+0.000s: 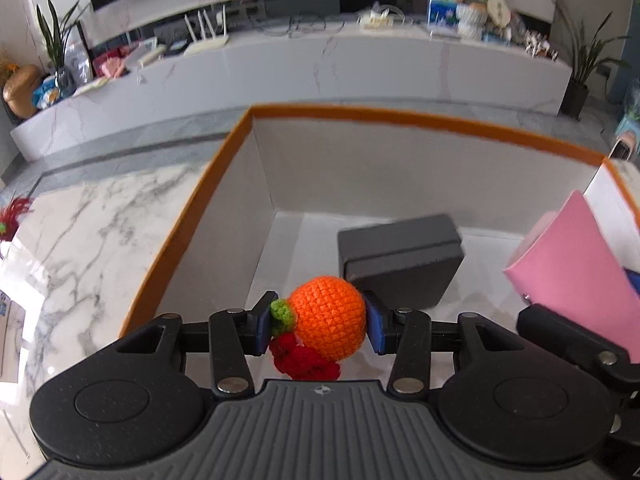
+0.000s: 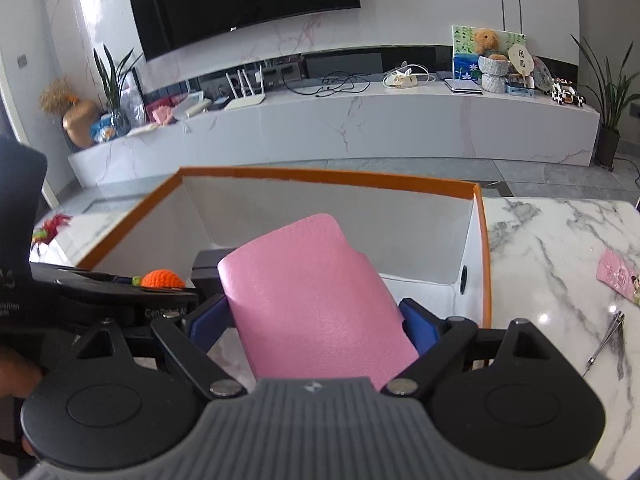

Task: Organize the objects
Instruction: 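Open the right tool to drop the pink pouch into the orange box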

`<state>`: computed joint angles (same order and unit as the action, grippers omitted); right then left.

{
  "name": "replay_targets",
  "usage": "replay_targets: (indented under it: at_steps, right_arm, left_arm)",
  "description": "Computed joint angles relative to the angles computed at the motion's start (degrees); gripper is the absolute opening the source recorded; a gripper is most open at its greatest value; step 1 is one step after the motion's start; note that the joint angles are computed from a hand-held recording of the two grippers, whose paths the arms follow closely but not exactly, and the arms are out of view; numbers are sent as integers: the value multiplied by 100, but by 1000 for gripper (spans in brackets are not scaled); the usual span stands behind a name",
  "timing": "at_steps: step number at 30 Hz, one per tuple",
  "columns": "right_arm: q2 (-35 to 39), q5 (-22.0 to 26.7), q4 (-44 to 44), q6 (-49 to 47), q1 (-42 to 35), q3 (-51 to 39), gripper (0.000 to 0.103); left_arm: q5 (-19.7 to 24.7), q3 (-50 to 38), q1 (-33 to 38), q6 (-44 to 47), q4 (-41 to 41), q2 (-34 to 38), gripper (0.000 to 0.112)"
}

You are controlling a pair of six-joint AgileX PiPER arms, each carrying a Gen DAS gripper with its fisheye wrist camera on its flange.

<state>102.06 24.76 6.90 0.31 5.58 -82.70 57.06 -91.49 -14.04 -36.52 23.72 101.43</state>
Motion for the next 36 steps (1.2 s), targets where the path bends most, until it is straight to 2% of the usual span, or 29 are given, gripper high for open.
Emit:
replay_targets:
  at_steps: [5,14,25,36]
  right_arm:
    - [89,236,-415,162,90,-160,91]
    - [194,710,-1262,493,358,-354,91]
    - [185,895,-1637,923,462,-384,91]
    - [153,933,-1909,1268,548,-339,92]
  left_arm:
    - [278,-205,103,246,-247,110,52]
    - [608,-379,107,258,-184,277,52]
    - [1035,-743,167,346,-354,461,52]
    - [1212,-861,175,442,-425,534,53]
